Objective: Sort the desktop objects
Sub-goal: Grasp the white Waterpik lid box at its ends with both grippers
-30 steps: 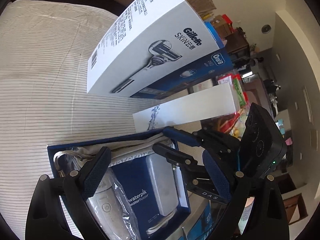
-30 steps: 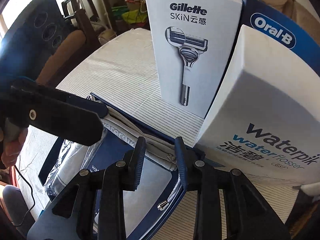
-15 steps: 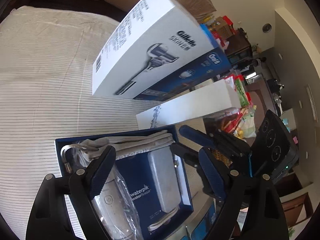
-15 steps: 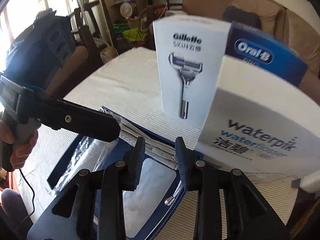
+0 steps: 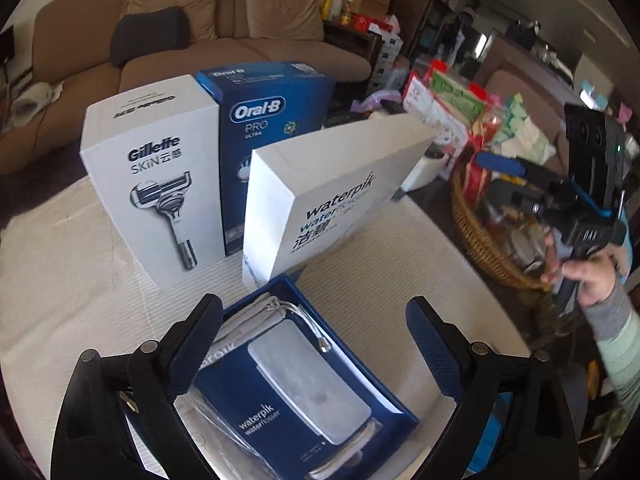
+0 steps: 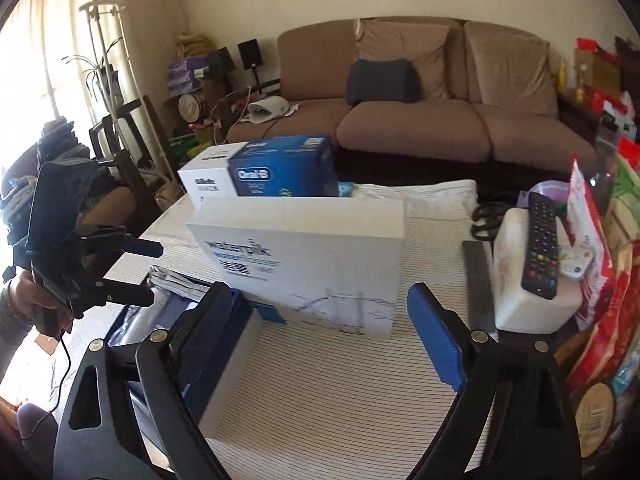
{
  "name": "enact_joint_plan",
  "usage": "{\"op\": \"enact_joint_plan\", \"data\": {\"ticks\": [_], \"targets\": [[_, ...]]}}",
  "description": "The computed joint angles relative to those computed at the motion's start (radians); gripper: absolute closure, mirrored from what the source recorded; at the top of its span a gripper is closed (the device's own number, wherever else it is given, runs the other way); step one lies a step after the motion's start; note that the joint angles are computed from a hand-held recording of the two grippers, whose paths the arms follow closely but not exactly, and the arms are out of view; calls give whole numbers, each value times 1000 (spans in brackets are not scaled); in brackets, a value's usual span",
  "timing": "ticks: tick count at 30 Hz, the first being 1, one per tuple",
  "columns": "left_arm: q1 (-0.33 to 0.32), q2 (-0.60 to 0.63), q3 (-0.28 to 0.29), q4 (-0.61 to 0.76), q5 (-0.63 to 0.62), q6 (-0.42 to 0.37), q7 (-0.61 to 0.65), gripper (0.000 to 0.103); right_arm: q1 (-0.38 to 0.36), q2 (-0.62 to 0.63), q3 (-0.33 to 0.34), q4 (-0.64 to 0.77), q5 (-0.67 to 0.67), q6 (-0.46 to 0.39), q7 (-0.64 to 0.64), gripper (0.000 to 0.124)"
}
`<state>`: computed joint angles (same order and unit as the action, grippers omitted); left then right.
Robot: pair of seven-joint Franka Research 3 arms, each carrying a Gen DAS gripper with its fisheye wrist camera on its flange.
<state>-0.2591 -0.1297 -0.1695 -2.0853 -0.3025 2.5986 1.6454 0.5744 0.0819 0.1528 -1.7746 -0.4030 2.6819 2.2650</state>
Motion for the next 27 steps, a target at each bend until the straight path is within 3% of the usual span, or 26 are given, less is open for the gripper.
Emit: {"op": "enact_joint_plan", "data": {"ticks": [3,7,12,20,23,27], "targets": [[10,47,-12,40,52,11,-32,8,-29,29,-10,9,74,7,-104,35],[21,90,-13,73,19,24,-3,8,-56,62,-21,10,163,59,-236,35],[39,138,-29,108,31,24,22,8,-48,137,-30,67,227,108,-398,35],[63,217,-53,183,93,-22,-4,8,-6,265,-59,193,275,71,-501,34],[63,235,-61,196,119,-23,-2,7,-16,293,-39,215,354,73,-554,39],[70,240,-65,208,140,-28,-37,8,7,304,-64,229,381,68,-537,43]]}}
